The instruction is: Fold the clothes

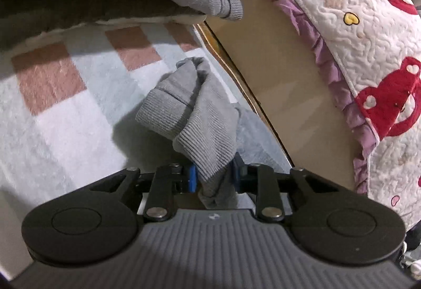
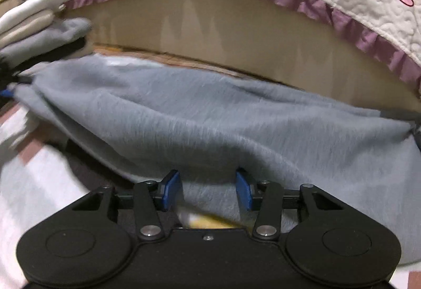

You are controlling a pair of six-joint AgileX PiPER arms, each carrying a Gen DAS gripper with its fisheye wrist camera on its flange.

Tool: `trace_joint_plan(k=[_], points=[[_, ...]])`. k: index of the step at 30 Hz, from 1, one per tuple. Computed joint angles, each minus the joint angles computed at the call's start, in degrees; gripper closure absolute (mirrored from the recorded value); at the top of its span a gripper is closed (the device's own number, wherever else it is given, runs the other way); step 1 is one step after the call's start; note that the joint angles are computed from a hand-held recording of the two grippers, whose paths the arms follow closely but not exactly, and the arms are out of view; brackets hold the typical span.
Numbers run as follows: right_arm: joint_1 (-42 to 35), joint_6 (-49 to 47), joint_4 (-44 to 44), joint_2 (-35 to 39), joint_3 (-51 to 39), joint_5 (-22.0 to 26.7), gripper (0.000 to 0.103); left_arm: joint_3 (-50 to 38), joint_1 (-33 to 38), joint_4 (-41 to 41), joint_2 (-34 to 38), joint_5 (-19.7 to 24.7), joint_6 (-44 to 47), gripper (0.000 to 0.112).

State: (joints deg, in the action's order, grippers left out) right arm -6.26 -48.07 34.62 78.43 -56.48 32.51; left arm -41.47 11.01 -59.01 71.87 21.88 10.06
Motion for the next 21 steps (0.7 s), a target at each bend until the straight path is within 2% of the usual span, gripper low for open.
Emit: trace_joint_plan(k=[2,4,6,8,13,19,21], points=[[-1.4,8.1,-2.7,5.0,-6.8,5.9,0.053,1.5,-0.2,1.5,1.6,-0.4,-2.4,0.087],[-3.8,13.6,-2.6,8.1,-11.0,10.2,0.053,3.0,2.7,-6.2,3.4,1.8,4.4,0.086],[-6.1,16.2,-3.4,8.2,-11.7,10.3,0.054,3.8,5.8,-11.6,4.1,5.0,9.8,0.086],[-9.1,17.5,-6.1,7.4,-11.6,10.0,0.053,2.8,6.5,-11.5,5.2,6.4,10.0,0.084],[-18.9,18.2,-12.0,6.0,-12.1,9.8,0.050,3.7,6.5,-12.2,4.9,6.4,10.9,0.078],[-41.1,17.5,-2.9,10.9,-18.8,19.2,0.047,4.0,7.2,-21.3,6.9,7.2,19.0,0.067],[-46.4,18.3,2.0,13.9,-20.7,21.5,0.045,4.4,5.8,-24.1,6.7,6.0,21.7,0.054]])
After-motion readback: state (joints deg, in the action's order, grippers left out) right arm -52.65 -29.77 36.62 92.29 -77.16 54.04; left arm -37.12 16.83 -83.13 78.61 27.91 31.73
